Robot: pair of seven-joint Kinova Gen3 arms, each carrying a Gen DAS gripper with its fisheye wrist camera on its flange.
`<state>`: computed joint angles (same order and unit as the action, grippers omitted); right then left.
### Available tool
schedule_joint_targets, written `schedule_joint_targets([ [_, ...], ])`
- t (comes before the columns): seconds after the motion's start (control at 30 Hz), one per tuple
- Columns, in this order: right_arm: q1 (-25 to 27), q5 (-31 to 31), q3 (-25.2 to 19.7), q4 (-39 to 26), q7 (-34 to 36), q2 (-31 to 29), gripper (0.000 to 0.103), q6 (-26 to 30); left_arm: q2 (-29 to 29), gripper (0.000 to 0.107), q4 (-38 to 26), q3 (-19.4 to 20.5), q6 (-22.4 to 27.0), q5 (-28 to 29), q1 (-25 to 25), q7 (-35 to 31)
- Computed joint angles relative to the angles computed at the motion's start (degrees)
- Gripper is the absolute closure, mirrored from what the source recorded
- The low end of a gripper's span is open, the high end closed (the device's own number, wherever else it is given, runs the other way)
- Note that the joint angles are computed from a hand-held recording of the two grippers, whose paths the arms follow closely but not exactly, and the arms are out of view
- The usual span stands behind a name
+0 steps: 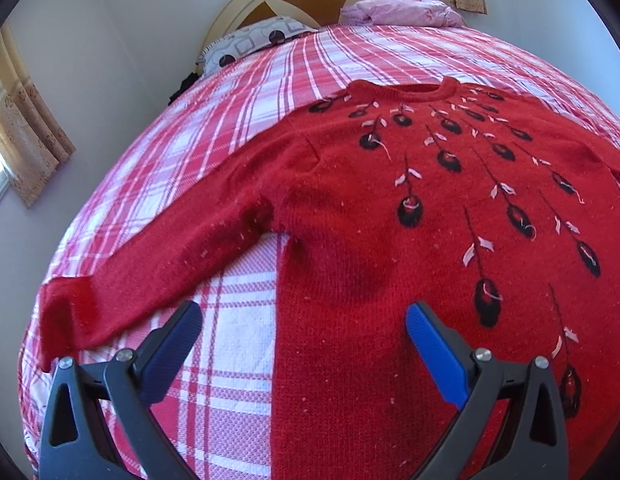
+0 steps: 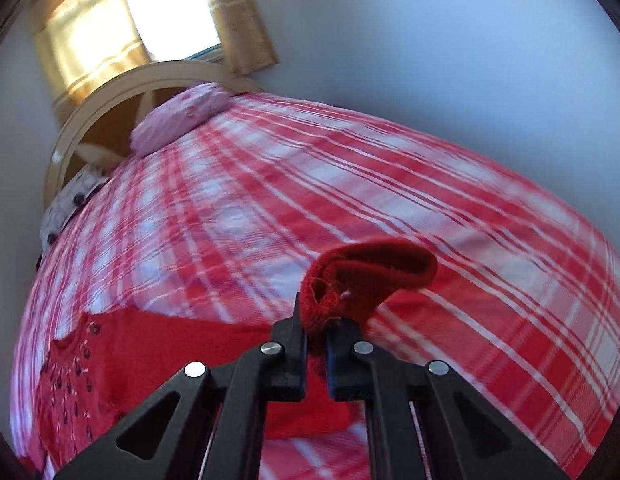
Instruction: Fold small clothes
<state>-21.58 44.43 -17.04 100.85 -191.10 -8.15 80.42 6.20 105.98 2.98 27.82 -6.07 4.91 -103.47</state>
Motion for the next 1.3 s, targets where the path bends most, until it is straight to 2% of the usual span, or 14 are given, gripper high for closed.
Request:
schedule_joint_targets([
  [0.23,-6.3,4.7,1.8,-17.3,14.9,15.2,0.097,-4.7,-1.7,0.004,-0.6,14.9,4.0,14.7,-17.9,-16.3],
  [0.3,-8.4,5.3,1.9,-21.8,19.1,19.9,0.097,-6.4,-2.2,0.004,-1.2,17.0,5.7,18.8,-21.3,-21.0],
  [0.37,-8.9,6.3,0.1,-25.6,22.7,24.2,0.097,-6.9,-2.9,0.004,-2.4,14.9,8.3,23.2,-20.9,-25.6],
  [0.43,-6.7,7.7,-5.0,-28.0,25.1,28.0,0.097,-7.7,-2.8,0.004,-3.8,9.6,10.8,27.6,-17.7,-30.2],
  [0.57,2.0,5.9,-15.6,-24.6,24.9,29.5,0.092,-15.4,-2.0,0.004,-7.1,-0.2,15.0,31.2,-9.8,-33.5],
  [0.6,4.2,6.0,-18.3,-22.6,24.5,29.2,0.073,-17.6,-1.9,0.004,-7.8,-0.9,15.7,31.4,-9.1,-33.8],
  [0.63,6.1,7.1,-20.8,-20.0,23.2,28.2,0.046,-19.0,-1.6,0.004,-8.5,-1.3,16.7,31.8,-8.7,-34.2],
  [0.67,7.6,9.0,-23.3,-17.3,21.0,27.1,0.037,-19.5,-1.0,0.004,-10.0,-0.7,18.7,32.3,-9.1,-34.3],
  [0.77,11.2,11.9,-27.1,-9.4,14.0,21.9,0.034,-23.2,0.3,0.004,-12.5,0.1,22.0,33.9,-8.8,-34.5],
  [0.83,10.9,10.2,-24.4,-4.1,9.3,16.6,0.034,-26.7,1.3,0.004,-14.1,0.9,23.5,34.5,-8.1,-34.3],
  [0.93,4.5,9.3,-16.5,2.7,2.3,10.6,0.034,-27.9,3.2,0.004,-16.4,2.7,22.6,33.1,-5.0,-31.7],
  [1.1,-8.7,14.5,-7.3,8.4,-9.3,9.2,0.034,-18.9,7.4,0.015,-21.2,4.9,21.8,27.0,1.4,-24.1],
  [1.2,-15.6,17.3,-0.6,12.4,-16.3,6.5,0.033,-20.5,11.5,0.021,-25.7,5.9,23.1,23.6,4.9,-19.2],
  [1.3,-15.3,19.0,0.0,14.7,-20.7,6.2,0.028,-23.4,14.8,0.031,-29.2,6.5,24.1,22.2,7.0,-15.4],
])
